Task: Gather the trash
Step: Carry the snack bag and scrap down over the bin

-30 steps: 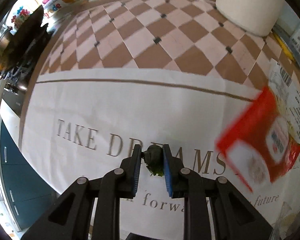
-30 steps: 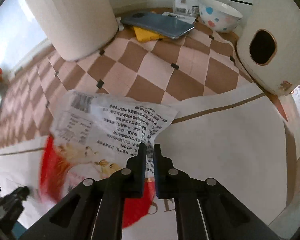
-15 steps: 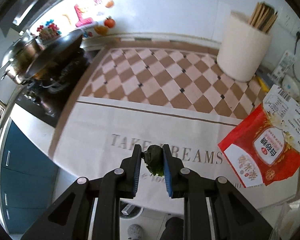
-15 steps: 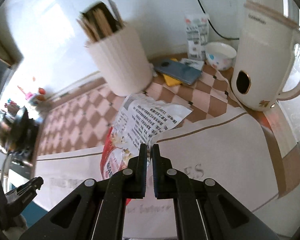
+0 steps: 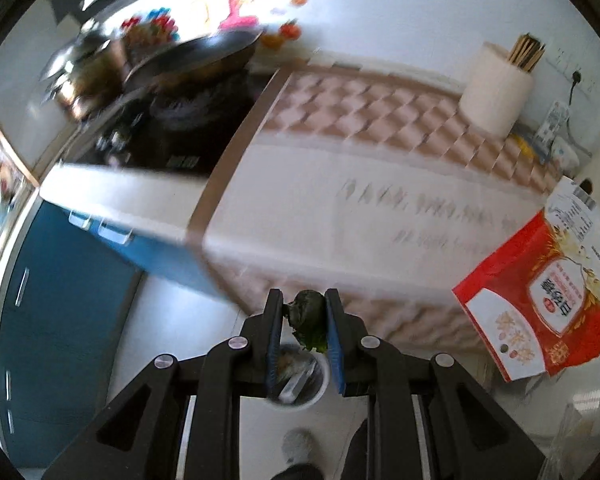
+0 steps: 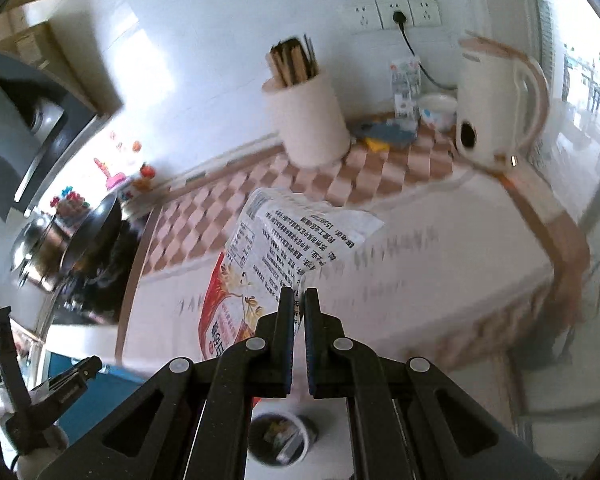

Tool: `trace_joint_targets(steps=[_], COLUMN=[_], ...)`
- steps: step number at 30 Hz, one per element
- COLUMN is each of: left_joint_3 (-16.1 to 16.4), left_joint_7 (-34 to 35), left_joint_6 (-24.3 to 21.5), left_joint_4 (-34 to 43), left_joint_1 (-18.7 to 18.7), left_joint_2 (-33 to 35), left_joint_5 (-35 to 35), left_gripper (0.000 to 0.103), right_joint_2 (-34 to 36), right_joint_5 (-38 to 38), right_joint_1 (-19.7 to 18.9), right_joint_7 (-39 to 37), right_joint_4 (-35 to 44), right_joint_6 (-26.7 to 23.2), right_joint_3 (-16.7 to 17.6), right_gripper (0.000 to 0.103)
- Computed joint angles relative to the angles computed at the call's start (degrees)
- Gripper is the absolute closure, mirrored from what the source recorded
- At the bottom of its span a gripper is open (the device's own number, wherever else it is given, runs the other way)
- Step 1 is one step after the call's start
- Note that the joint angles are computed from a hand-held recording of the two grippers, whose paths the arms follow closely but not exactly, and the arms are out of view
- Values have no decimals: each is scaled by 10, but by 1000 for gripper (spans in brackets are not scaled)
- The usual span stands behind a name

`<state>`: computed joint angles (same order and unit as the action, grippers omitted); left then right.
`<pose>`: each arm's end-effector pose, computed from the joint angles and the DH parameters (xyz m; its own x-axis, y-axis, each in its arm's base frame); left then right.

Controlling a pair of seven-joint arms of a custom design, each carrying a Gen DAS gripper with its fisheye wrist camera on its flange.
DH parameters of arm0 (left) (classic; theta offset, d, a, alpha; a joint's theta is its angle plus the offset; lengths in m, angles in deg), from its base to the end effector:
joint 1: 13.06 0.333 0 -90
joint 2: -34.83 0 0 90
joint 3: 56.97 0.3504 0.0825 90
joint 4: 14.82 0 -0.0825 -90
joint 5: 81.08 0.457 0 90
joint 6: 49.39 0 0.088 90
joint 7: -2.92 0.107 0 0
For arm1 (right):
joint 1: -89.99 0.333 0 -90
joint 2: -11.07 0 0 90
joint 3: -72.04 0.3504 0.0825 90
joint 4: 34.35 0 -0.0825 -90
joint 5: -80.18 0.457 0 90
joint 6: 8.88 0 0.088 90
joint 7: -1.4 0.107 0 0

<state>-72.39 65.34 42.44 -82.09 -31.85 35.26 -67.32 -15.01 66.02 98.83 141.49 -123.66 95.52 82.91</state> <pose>0.5102 -0.3156 0.8737 -0.0703 -0.9975 -0.0043 -0.8841 0.0643 -0.4628 0.3985 0.1664 0.9396 -0.3968 -0.8681 -0.2983 -0.5924 0.4904 -0.6391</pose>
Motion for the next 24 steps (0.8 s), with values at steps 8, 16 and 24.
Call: trace_joint_targets(steps=[8,16,24], left_joint_3=[25,31,43], left_joint_7=[30,18,40], left_joint_6=[8,50,185], left_joint_4=[-228,-390,-543], left_joint_1=[51,74,74], left_joint_2=[-141,-184,-130], left_joint_5=[-68,-112,-193], left_gripper=[86,85,85], right_joint_2=[-46,-47,-4], right_joint_5=[46,120,154], right_joint_1=[50,120,159], right_joint_7=[88,101,118], right_joint_4=[-78,-212,-396], right_joint_6=[-51,-1,166], right_joint_3=[56,51,42], right_gripper=[98,98,98])
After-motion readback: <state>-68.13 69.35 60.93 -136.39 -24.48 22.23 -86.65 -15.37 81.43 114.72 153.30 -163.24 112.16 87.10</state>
